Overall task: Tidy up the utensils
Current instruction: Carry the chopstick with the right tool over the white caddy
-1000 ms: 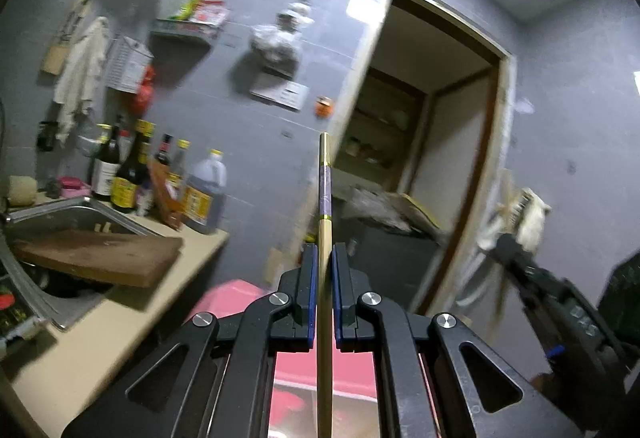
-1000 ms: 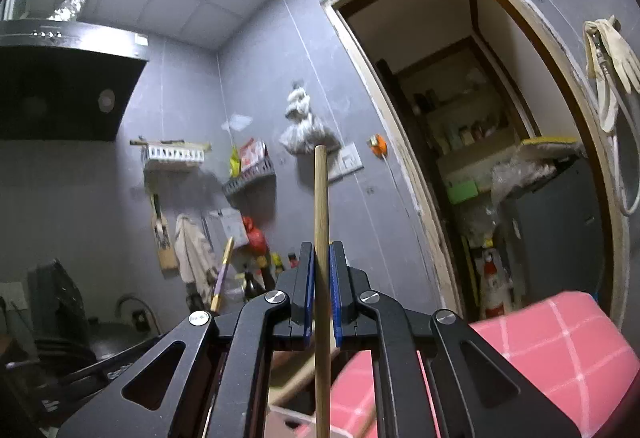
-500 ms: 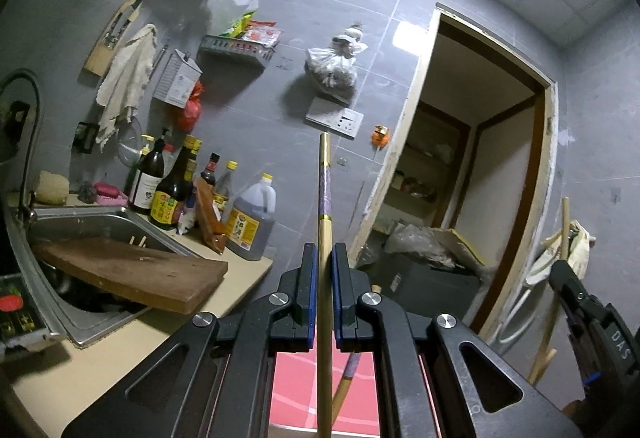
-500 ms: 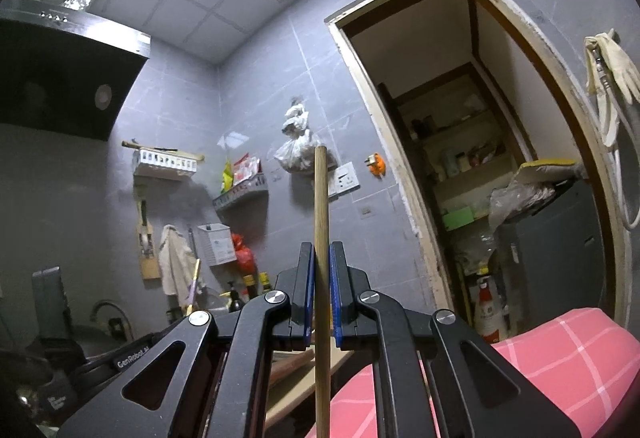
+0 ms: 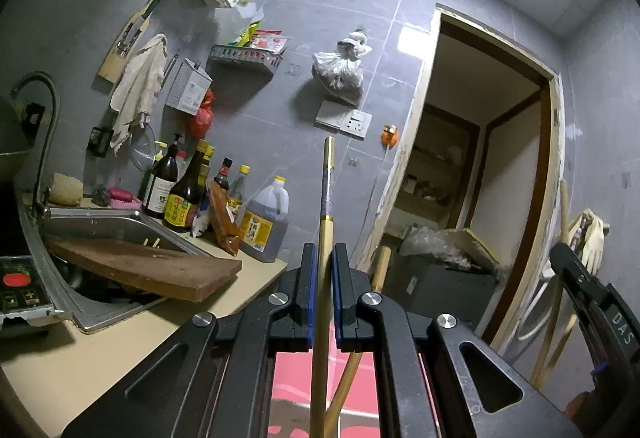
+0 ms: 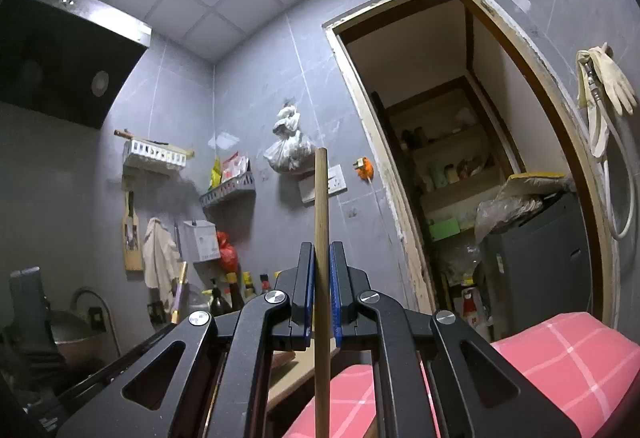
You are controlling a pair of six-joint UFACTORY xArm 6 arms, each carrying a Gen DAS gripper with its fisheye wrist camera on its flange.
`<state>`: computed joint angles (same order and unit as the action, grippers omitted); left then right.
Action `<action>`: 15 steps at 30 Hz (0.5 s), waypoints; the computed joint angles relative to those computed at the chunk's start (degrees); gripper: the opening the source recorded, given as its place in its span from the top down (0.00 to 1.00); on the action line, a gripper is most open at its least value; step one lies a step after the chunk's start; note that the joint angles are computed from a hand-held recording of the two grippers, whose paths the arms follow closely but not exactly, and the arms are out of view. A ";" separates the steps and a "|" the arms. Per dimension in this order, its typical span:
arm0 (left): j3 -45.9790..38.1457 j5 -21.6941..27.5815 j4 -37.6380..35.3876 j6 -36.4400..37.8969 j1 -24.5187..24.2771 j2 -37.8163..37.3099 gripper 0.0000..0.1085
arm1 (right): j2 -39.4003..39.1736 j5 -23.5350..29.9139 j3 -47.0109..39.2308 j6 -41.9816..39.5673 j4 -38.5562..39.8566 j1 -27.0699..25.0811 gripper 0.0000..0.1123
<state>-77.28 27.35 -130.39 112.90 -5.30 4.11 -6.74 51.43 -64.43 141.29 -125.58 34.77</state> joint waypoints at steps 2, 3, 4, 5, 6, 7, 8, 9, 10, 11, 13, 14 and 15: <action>0.93 0.19 0.81 -0.12 -0.09 -0.43 0.95 | 0.12 -0.56 0.03 -0.84 0.33 0.12 0.95; 1.47 0.13 1.91 -0.70 -0.19 -0.67 0.95 | 0.13 -0.95 -0.04 -1.47 0.51 0.14 0.95; 1.79 0.06 2.35 -0.78 -0.26 -0.82 0.95 | 0.13 -1.28 -0.02 -2.51 1.03 0.31 0.95; 2.49 0.10 2.62 -0.38 -0.34 -1.17 0.95 | 0.14 -1.68 -0.05 -2.92 1.17 0.30 0.95; 2.87 -0.26 3.05 -0.02 -0.59 -1.38 0.95 | 0.11 -2.21 -0.04 -3.41 1.35 0.29 0.95; 3.36 -0.93 3.87 0.20 -0.95 -1.67 0.95 | 0.15 -2.64 -0.13 -4.21 1.78 0.34 0.95; 3.73 -1.09 4.54 0.09 -1.12 -1.83 0.95 | 0.13 -3.14 -0.12 -4.62 1.85 0.35 0.95; 4.33 -1.07 5.45 -0.22 -1.26 -2.12 0.95 | 0.02 -3.51 -0.01 -4.89 1.83 0.38 0.95; 4.99 -1.13 6.50 -0.52 -1.51 -2.47 0.95 | -0.16 -3.61 0.23 -5.26 1.86 0.48 0.95; 5.36 -1.17 7.07 -0.50 -1.67 -2.60 0.95 | -0.38 -3.88 0.48 -5.62 1.90 0.55 0.95; 6.43 -1.59 8.33 -0.17 -2.28 -3.19 0.95 | -0.74 -4.53 0.90 -6.26 2.46 0.59 0.95; 6.97 -1.57 8.63 0.03 -2.48 -3.46 0.95 | -0.85 -4.82 1.07 -6.48 2.69 0.62 0.95; 7.23 -1.61 9.00 0.06 -2.63 -3.55 0.95 | -0.95 -5.50 1.11 -6.97 3.14 0.51 0.95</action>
<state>-70.06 25.74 -121.38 112.96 -7.93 0.56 -7.69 45.94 -63.32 134.32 -122.45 35.28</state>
